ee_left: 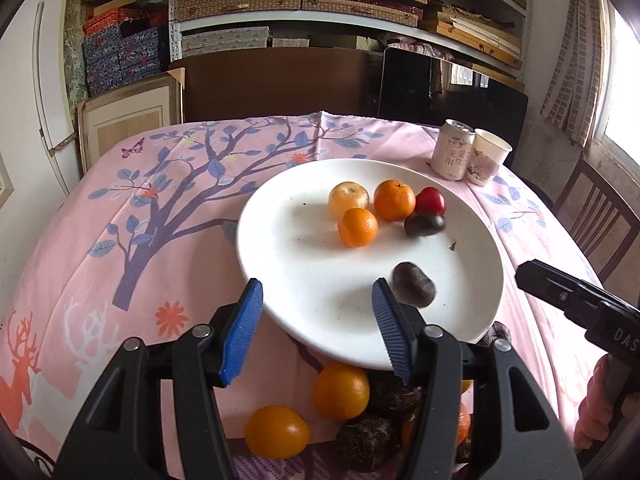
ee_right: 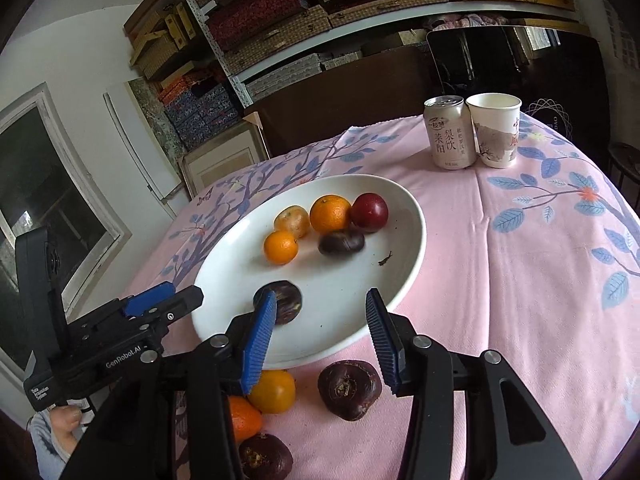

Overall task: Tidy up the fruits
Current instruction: 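Place the dark brown fruit on the plate with the left tool while the right tool places its own, then grasp an orange with the left tool while the right tool grasps a small red tomato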

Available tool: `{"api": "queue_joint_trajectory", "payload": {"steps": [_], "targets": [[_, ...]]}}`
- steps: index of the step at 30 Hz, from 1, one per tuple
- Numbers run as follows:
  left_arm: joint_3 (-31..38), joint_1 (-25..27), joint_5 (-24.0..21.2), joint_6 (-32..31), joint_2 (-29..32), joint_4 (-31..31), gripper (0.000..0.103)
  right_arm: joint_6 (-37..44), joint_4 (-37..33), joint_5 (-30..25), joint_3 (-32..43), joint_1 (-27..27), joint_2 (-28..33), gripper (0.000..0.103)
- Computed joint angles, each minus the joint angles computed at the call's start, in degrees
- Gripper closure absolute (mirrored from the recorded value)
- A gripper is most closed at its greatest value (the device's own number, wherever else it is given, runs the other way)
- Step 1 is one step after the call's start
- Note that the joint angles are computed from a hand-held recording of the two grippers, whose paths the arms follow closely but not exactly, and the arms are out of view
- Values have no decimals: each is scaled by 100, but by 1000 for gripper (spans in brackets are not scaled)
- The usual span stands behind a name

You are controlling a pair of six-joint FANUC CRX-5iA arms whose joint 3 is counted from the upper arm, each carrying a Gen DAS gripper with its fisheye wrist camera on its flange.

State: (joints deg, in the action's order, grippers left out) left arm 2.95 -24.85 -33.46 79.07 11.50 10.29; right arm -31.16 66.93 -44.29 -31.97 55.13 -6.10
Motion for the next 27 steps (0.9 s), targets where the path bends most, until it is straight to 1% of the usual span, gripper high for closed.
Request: {"api": "queue_joint_trajectory", "payload": {"steps": [5,7,9,10,12,15,17,20,24,26,27], "targets": [[-392,254,156,329,-350,-145,42,-29,-48,-411,-111,303,-111,55],[-613,360,129,365,-494,-109,42,-100,-81,-577,-188,483,-171,50],[-742,403,-30,427,-583,-204,42,-204,-122,-742,-281,682,-249,46],[-792,383,-86,483,-629,-330,42,-274,-123,-830,-330,776,-294,43],[-846,285,-137,568,-701,-635,41,-430,-101,-1004,-407,943,-361,41],[-1003,149,9,517,-849,-878,41,-610,-94,-1204,-510,1169,-442,39],[-1043,97,22,542,-886,-1003,40,-700,-111,-1290,-558,1279,-477,38],[-1140,128,57,375,-917,-822,38,-738,-154,-1308,-590,1352,-508,37],[-1354,186,57,-163,-966,-296,38,-635,-260,-1284,-548,1382,-476,37],[-1363,134,37,-258,-959,-323,38,-595,-303,-1256,-529,1373,-466,37],[-1317,98,5,-211,-934,-432,38,-582,-315,-1256,-526,1377,-460,37]]}}
